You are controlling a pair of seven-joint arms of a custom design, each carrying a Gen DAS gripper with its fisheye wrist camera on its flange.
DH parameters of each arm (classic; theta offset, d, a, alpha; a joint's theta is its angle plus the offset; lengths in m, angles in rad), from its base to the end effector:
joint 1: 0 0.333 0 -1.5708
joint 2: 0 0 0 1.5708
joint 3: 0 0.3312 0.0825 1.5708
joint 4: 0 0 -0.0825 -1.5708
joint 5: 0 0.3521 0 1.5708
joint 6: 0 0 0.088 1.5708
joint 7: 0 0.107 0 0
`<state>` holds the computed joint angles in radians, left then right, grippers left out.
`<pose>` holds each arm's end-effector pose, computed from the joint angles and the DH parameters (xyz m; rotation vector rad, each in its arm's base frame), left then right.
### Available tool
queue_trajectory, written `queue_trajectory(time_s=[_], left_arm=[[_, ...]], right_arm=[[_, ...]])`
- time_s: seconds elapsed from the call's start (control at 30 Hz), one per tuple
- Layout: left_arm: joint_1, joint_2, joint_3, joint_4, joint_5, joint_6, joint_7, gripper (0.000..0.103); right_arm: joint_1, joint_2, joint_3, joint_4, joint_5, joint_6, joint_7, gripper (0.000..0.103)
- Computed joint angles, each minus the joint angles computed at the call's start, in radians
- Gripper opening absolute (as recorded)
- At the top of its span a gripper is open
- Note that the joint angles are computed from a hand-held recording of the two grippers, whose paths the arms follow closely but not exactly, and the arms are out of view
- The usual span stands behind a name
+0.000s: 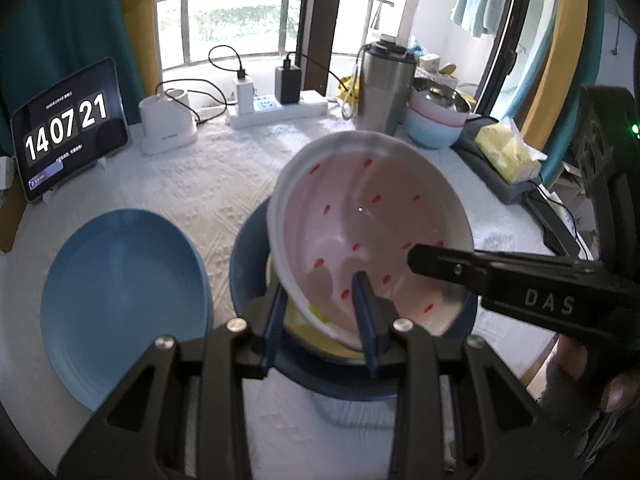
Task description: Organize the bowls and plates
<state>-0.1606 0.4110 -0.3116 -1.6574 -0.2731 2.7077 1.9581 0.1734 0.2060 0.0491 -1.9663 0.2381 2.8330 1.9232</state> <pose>0.6323 -0.2725 0.4835 -1.3107 2.4342 -0.9780 0.6076 0.1229 0.4774 -1.4363 2.0246 -0.2300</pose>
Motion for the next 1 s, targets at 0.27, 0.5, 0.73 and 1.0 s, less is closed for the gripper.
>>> queue_trajectory(time_s=[0.27,0.5,0.73,1.0], left_arm=[[0.0,0.002,0.002,-0.006,0.008,-0.008,0.008,0.034],[0.003,-0.004,0.003,-0.017,0.009,0.0,0.019,0.034],[0.021,0.003,-0.003,-0.01,-0.005,-0.015,0.027,0.036],[0.019,-0.025,0.001,-0.05,0.003,0.053,0.051,0.036]], right_arm=[[0.019,0.0,-0.021,0.002,-0.063,-0.017,0.06,0.019],[0.03,0.004,-0.033,0.013,-0.13,-0.032,0.114,0.019],[0.056,0.013,-0.058,0.037,-0.247,-0.07,0.191,0.019],[0.062,0.014,-0.063,0.041,-0.313,-0.075,0.238,0.019]])
